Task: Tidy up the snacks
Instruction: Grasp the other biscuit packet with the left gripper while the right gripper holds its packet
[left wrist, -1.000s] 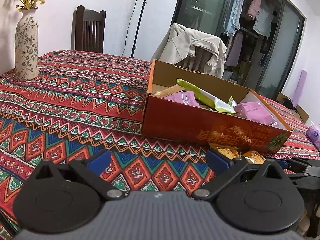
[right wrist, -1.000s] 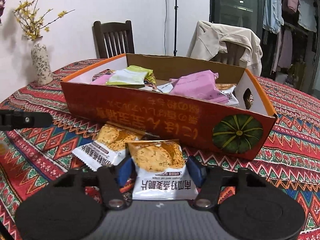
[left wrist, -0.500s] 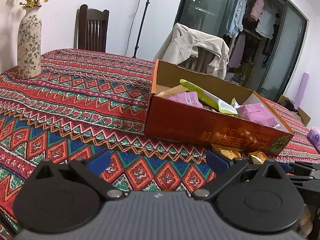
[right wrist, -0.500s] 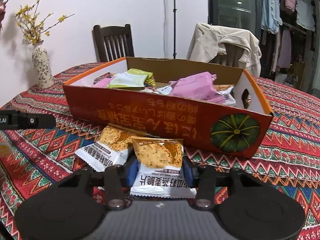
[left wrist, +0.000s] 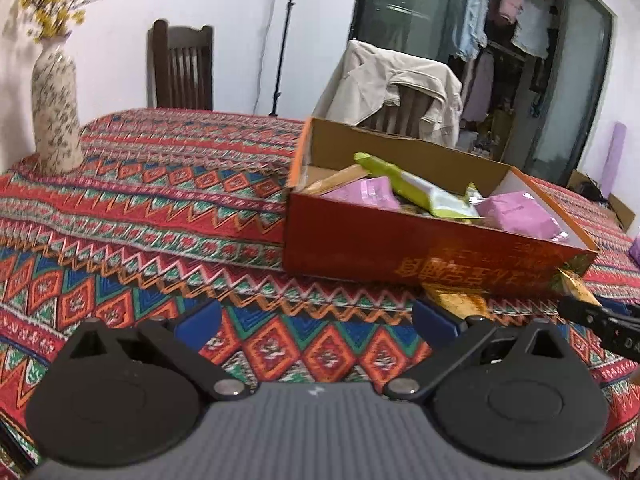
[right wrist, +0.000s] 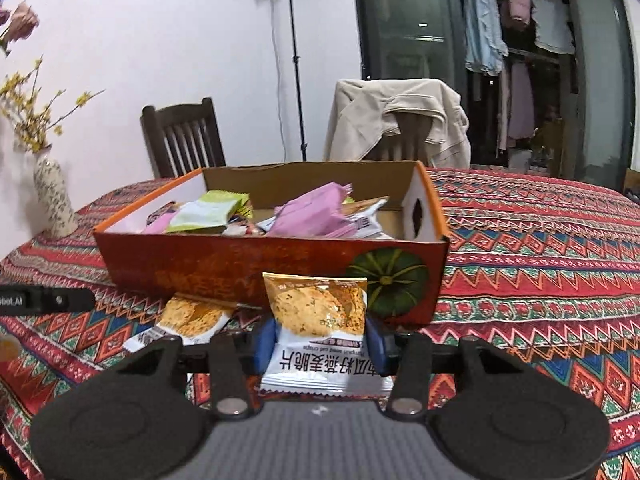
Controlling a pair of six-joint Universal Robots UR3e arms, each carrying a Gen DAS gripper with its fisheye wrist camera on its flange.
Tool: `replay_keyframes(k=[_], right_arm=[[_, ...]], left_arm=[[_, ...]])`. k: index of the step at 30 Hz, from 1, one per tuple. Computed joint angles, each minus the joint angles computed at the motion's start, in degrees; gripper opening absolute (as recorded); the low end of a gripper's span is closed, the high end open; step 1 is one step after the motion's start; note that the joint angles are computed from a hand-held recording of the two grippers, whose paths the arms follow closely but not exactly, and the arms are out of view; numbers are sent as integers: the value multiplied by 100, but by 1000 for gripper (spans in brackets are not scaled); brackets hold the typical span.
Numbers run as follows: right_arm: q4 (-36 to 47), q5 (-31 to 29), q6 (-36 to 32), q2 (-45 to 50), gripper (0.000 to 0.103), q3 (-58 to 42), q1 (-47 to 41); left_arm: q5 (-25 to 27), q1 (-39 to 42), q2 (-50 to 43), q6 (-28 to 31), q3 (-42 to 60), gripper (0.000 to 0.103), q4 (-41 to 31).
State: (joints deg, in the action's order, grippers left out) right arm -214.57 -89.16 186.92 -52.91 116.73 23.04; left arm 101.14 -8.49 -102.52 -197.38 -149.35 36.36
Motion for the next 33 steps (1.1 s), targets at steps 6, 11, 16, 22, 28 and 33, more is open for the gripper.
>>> replay_keyframes(k=[6, 11, 16, 22, 28, 33], right_arm=[[-131, -439, 202, 55, 45, 31, 95], [-460, -530, 444, 21, 45, 244, -8], [-510, -585, 543, -3, 45, 307, -50], [-721, -580, 596, -48, 45, 473, -91], [-671, -597, 561, -76, 45, 488, -78], [-551, -641, 570, -67, 45, 420, -56]], left_arm=[[577, -845, 14, -124, 1000, 103, -1104], [898, -1352, -409, -160, 1954, 103, -1886], [1173, -1719, -910, -318, 2824, 103, -2622], [1218, -1831, -1366, -467, 3445, 103, -3103], [1291, -1836, -1637, -536, 3702, 103, -3393], [1207, -1754, -1756, -553, 3592, 103, -3127]])
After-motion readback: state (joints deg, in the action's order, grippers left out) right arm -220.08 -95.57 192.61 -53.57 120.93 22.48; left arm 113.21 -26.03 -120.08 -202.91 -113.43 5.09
